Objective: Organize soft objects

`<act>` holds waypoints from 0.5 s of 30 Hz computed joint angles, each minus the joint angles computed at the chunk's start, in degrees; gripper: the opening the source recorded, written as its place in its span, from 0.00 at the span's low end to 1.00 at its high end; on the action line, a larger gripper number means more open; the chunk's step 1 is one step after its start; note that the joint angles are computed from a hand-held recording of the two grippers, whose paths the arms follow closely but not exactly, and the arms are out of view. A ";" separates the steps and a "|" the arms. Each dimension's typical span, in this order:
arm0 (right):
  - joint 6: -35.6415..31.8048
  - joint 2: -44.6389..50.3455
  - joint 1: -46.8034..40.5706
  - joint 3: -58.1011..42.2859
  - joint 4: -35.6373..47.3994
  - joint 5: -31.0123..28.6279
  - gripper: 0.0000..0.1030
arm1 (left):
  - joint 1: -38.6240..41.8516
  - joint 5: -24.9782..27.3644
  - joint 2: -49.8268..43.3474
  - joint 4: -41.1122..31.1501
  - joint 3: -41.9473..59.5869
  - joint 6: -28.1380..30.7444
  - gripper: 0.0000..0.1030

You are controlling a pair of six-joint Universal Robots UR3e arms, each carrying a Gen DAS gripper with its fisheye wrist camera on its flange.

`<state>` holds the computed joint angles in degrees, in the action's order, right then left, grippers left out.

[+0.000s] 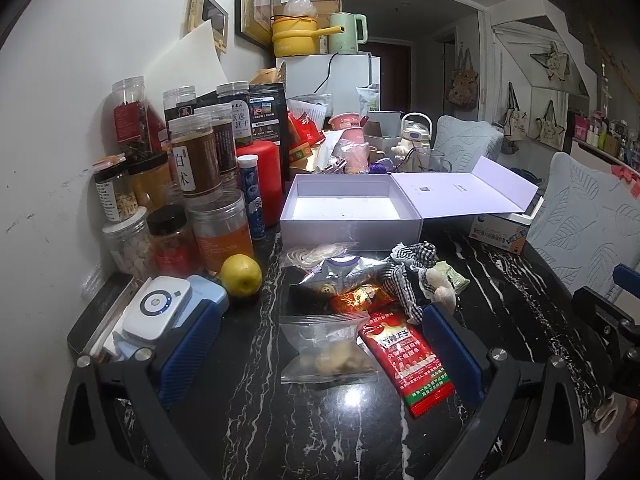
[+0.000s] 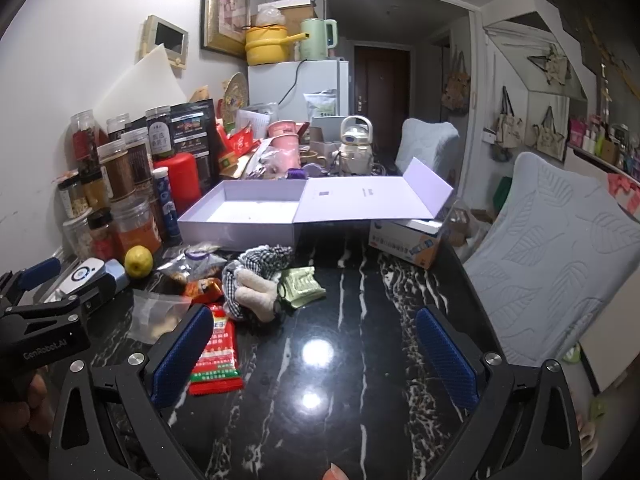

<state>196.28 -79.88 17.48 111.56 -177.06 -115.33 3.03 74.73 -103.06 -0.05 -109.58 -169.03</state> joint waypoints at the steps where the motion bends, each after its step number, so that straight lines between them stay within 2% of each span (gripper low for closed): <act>1: 0.02 0.01 0.01 -0.06 0.05 -0.02 1.00 | -0.16 0.23 -0.07 0.03 0.09 0.13 1.00; 15: -0.16 -0.37 0.56 0.81 -0.99 -1.03 1.00 | -1.01 0.50 -0.39 -0.74 0.56 0.24 1.00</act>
<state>196.12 -80.25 18.04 112.37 -178.05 -116.36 2.02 75.23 -103.45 -0.80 -109.02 -168.79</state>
